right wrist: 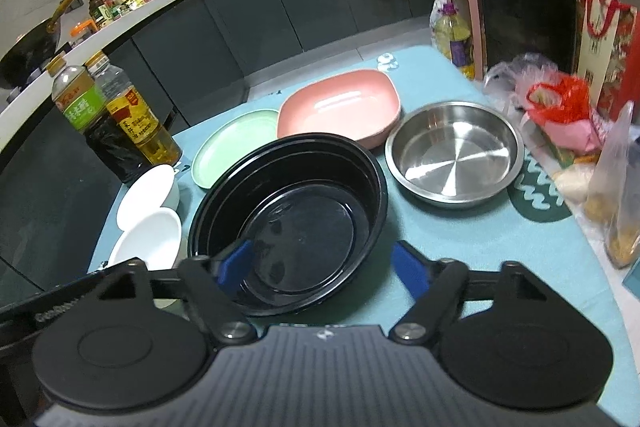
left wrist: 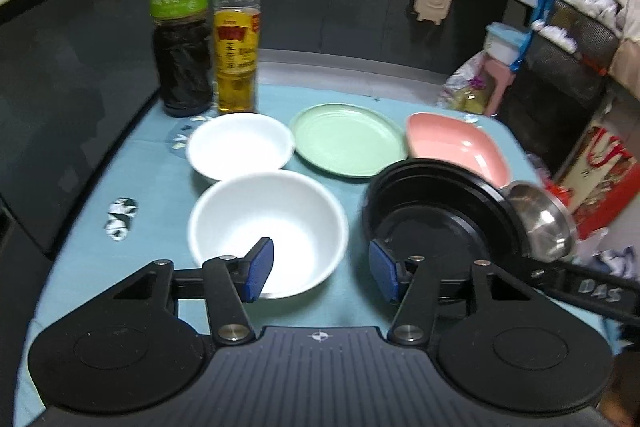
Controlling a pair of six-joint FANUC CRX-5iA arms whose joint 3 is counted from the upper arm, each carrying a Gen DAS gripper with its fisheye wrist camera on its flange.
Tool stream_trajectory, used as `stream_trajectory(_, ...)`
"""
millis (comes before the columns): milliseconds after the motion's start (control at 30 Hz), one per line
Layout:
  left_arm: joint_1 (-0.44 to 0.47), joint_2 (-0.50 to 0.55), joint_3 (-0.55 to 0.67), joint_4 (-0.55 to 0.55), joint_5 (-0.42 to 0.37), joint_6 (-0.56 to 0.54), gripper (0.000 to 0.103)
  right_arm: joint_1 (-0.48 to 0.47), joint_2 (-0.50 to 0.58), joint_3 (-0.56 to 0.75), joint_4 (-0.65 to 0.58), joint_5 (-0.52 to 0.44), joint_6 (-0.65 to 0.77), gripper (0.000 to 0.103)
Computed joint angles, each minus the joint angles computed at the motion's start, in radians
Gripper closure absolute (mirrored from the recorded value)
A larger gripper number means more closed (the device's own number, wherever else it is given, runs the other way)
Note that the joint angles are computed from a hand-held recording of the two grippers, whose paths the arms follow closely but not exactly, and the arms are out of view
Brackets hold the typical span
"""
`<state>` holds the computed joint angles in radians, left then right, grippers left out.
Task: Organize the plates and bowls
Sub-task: 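Close the left tool on the black bowl rim while the right tool grips it too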
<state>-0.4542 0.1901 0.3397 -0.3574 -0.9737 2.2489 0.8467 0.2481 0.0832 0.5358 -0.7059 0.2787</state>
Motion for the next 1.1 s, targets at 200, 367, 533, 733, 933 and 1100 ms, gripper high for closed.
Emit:
stream_trajectory(200,0.058,0.01,-0.043,0.224,0.086,-0.129,0.072,-0.03,-0.007,0.011,-0.113,0.025,0.026,0.063)
stream_trajectory(367,0.078,0.057,-0.02,0.326,0.053,-0.182,0.077,-0.042,-0.002,0.018,-0.144,0.025,0.037,0.066)
stream_trajectory(533,0.08,0.084,0.005,0.327,0.029,-0.179,0.081,-0.053,0.005,0.021,-0.154,0.032,0.052,0.073)
stream_trajectory(733,0.081,0.114,0.037,0.313,-0.001,-0.165,0.084,-0.06,0.018,0.037,-0.174,0.031,0.08,0.089)
stream_trajectory(933,0.058,0.119,0.053,0.242,-0.003,-0.149,0.087,-0.053,0.017,0.033,-0.16,0.02,0.097,0.098)
stream_trajectory(1100,0.046,0.09,0.03,0.22,0.019,-0.152,0.087,-0.045,-0.004,0.006,-0.126,0.025,0.067,0.098)
